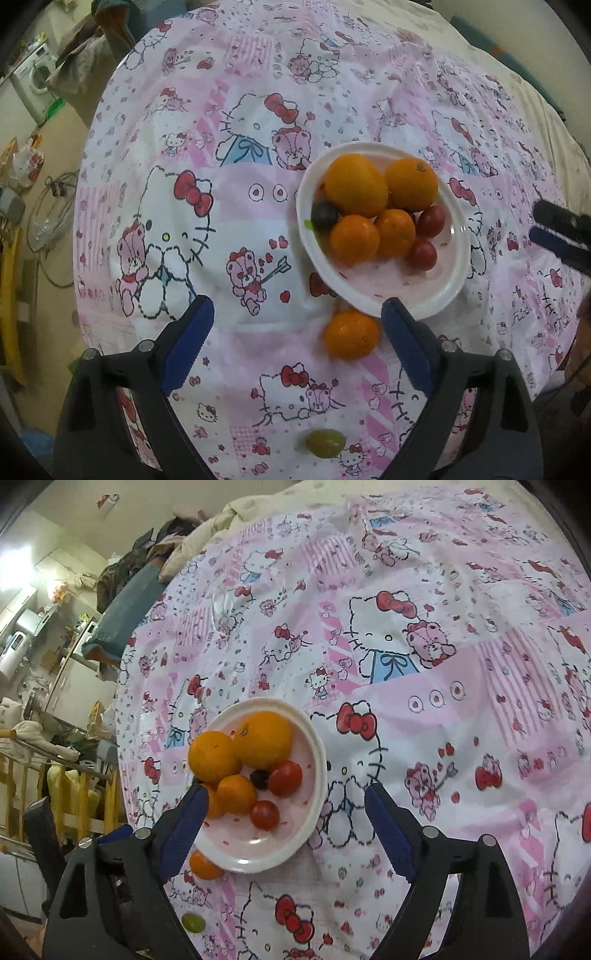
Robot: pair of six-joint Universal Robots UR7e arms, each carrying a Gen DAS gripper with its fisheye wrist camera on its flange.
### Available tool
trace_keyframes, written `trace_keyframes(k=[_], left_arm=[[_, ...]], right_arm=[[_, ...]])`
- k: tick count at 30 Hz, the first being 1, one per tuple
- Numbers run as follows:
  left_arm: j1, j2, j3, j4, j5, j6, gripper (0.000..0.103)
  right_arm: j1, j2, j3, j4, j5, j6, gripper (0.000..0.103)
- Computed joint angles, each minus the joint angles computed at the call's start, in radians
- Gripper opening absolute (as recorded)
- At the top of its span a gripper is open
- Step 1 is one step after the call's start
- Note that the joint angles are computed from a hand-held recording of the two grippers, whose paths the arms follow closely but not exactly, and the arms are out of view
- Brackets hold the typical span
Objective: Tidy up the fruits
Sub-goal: 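Open both grippers and withdraw them from the plate, then lower the left gripper onto the last mandarin and close it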
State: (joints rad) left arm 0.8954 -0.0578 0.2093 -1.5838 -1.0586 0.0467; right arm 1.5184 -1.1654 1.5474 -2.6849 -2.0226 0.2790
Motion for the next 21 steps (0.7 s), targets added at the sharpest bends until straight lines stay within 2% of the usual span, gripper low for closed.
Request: trace_keyframes(k=[4, 8, 11, 15, 21], left_arm=[[-0.003, -0.054, 0.112, -0.072, -0.024, 0.036, 0.090], [-0.016, -0.096, 0.217, -0.135, 0.002, 0.095, 0.090], [-0.015, -0.098, 0.225, -0.102, -0.027, 0.100, 0.090], [-0.018, -0.093, 0.250, -0.067, -0.010, 0.115, 0.090], [-0.019, -0.026, 0.184, 0.033, 0.006, 0.140, 0.089]], right_arm=[[0.027, -0.041, 0.066, -0.032, -0.028, 0.030, 0.089], [0.057, -0.077, 0.130, -0.058, -0.055, 0.042, 0.092], [0.061, -0.097, 0.171, -0.070, -0.064, 0.070, 0.092], [0.051, -0.118, 0.210, -0.092, -0.034, 0.121, 0.092], [0.050, -0.108, 0.205, -0.085, -0.036, 0.128, 0.092]])
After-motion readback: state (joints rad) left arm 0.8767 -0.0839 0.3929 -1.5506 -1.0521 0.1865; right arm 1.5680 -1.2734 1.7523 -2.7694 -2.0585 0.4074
